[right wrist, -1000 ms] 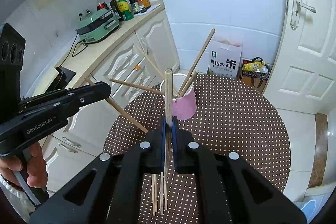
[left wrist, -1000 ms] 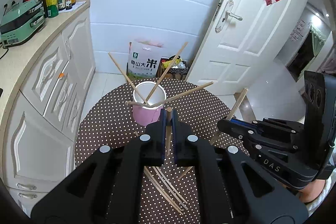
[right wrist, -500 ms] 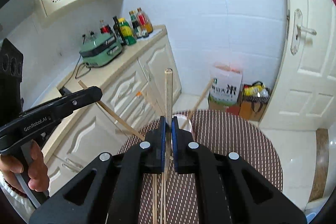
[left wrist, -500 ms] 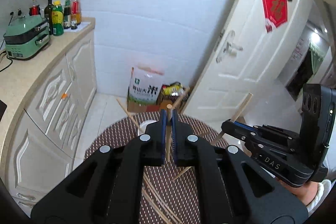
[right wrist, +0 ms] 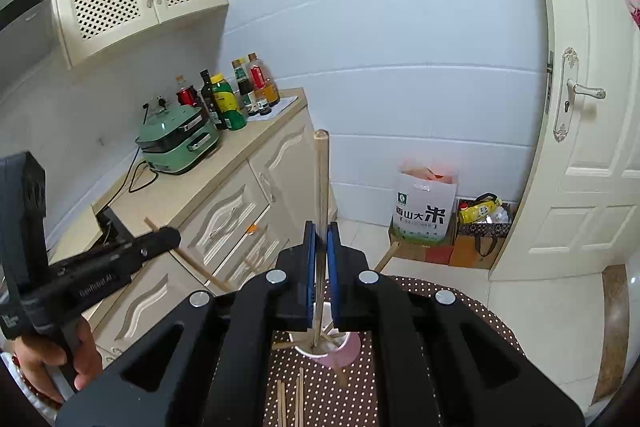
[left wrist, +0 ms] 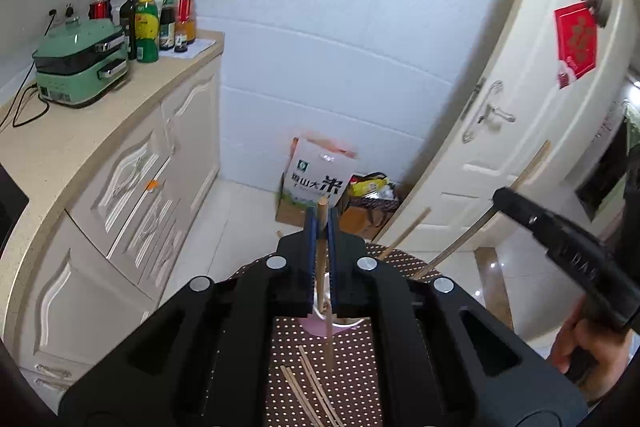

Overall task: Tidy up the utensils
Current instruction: 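Lift the left tool's chopstick toward the pink cup while the right tool carries its chopstick there, then open the left tool over the cup while the right tool releases its chopstick into it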

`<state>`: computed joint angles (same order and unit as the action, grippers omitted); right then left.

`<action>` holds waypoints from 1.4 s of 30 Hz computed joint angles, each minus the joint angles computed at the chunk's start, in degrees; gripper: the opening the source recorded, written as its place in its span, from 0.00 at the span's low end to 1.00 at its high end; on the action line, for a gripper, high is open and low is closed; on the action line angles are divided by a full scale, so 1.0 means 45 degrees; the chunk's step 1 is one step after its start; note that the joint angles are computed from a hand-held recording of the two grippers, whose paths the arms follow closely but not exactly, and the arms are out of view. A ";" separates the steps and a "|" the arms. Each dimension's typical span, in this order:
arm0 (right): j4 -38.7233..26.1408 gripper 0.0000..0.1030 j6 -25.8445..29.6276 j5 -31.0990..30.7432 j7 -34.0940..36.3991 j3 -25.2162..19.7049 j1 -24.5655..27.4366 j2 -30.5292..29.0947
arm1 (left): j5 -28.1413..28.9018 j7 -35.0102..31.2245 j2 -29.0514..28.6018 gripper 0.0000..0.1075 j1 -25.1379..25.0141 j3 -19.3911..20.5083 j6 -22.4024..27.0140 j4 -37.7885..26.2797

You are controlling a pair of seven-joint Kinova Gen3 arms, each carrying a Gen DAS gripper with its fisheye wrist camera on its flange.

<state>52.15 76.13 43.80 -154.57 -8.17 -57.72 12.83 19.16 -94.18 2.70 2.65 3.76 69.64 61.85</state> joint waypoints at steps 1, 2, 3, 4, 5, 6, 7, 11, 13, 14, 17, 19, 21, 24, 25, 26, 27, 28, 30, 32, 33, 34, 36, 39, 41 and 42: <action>0.0098 0.04 -0.0066 0.0035 -0.0024 0.0027 0.0035 0.0006 | -0.0074 0.0032 0.0075 0.05 0.0023 0.0012 -0.0007 0.0012; 0.0183 0.04 -0.0086 0.0001 0.0024 0.0049 0.0114 0.0046 | -0.0123 0.0062 0.0112 0.05 0.0045 0.0027 -0.0001 0.0038; 0.0204 0.04 -0.0109 -0.0089 0.0071 0.0056 0.0197 0.0064 | -0.0243 0.0110 0.0220 0.05 0.0088 0.0055 0.0033 0.0044; 0.0297 0.04 -0.0161 -0.0148 0.0046 0.0068 0.0256 0.0056 | -0.0252 0.0105 0.0247 0.05 0.0097 0.0069 0.0075 0.0080; 0.0379 0.04 -0.0158 -0.0188 0.0040 0.0074 0.0299 0.0060 | -0.0264 0.0085 0.0298 0.05 0.0112 0.0087 0.0105 0.0114; 0.0440 0.04 -0.0140 -0.0336 0.0101 0.0061 0.0389 0.0079 | -0.0353 0.0097 0.0379 0.05 0.0162 0.0122 0.0138 0.0151; 0.0543 0.04 -0.0178 -0.0472 0.0096 0.0049 0.0467 0.0067 | -0.0373 0.0105 0.0408 0.05 0.0187 0.0143 0.0177 0.0176; 0.0610 0.04 -0.0163 -0.0980 0.0319 0.0001 0.0693 0.0148 | -0.0572 0.0167 0.0656 0.05 0.0362 0.0258 0.0401 0.0188; 0.0705 0.04 -0.0207 -0.1322 0.0382 -0.0023 0.0817 0.0159 | -0.0604 0.0146 0.0772 0.05 0.0416 0.0298 0.0578 0.0183; 0.0735 0.04 -0.0240 -0.1490 0.0398 -0.0029 0.0888 0.0164 | -0.0602 0.0117 0.0860 0.05 0.0437 0.0322 0.0724 0.0133; 0.0814 0.04 -0.0291 -0.1935 0.0414 -0.0051 0.1040 0.0197 | -0.0634 0.0079 0.0978 0.05 0.0499 0.0360 0.0907 0.0104; 0.0787 0.04 -0.0277 -0.2137 0.0432 -0.0055 0.1083 0.0256 | -0.0637 0.0071 0.1033 0.05 0.0518 0.0371 0.1027 0.0067; 0.0752 0.04 -0.0258 -0.2462 0.0517 -0.0065 0.1165 0.0332 | -0.0631 0.0042 0.1078 0.05 0.0527 0.0378 0.1106 0.0043; 0.0524 0.04 -0.0098 -0.2887 0.0707 -0.0030 0.1233 0.0549 | -0.0579 0.0065 0.1129 0.05 0.0527 0.0381 0.1255 0.0010; 0.0458 0.04 -0.0023 -0.3088 0.0774 -0.0016 0.1268 0.0619 | -0.0536 0.0101 0.1172 0.05 0.0504 0.0374 0.1370 -0.0054; 0.0450 0.04 -0.0006 -0.3192 0.0775 0.0012 0.1253 0.0654 | -0.0549 0.0181 0.1155 0.06 0.0507 0.0361 0.1355 -0.0019; 0.0399 0.05 0.0046 -0.3310 0.0810 0.0029 0.1245 0.0708 | -0.0670 0.0334 0.1163 0.06 0.0553 0.0351 0.1382 -0.0031; 0.0391 0.05 0.0081 -0.3385 0.0834 0.0055 0.1227 0.0730 | -0.0712 0.0398 0.1179 0.06 0.0565 0.0350 0.1416 -0.0050; 0.0379 0.05 0.0068 -0.3606 0.0897 0.0076 0.1253 0.0766 | -0.0923 0.0548 0.1203 0.06 0.0642 0.0358 0.1509 -0.0113; 0.0402 0.07 0.0022 -0.3764 0.0829 0.0096 0.1243 0.0755 | -0.0967 0.0583 0.1209 0.06 0.0647 0.0364 0.1659 -0.0147; 0.0378 0.08 0.0052 -0.3736 0.0737 0.0122 0.1180 0.0758 | -0.0959 0.0566 0.1193 0.06 0.0634 0.0362 0.1694 -0.0137; 0.0347 0.08 0.0094 -0.3694 0.0674 0.0137 0.1112 0.0756 | -0.0954 0.0551 0.1185 0.06 0.0624 0.0363 0.1788 -0.0160; 0.0295 0.08 0.0172 -0.3646 0.0620 0.0143 0.1025 0.0762 | -0.1008 0.0515 0.1171 0.07 0.0634 0.0367 0.1887 -0.0194; 0.0243 0.08 0.0334 -0.3524 0.0427 0.0178 0.0863 0.0715 | -0.0966 0.0478 0.1060 0.08 0.0601 0.0347 0.2010 -0.0134; 0.0261 0.14 0.0400 -0.3387 0.0209 0.0178 0.0752 0.0629 | -0.0743 0.0392 0.0991 0.29 0.0463 0.0298 0.2156 -0.0116; 0.0293 0.16 0.0434 -0.3257 0.0057 0.0177 0.0668 0.0571 | -0.0678 0.0346 0.0920 0.41 0.0415 0.0275 0.2135 -0.0053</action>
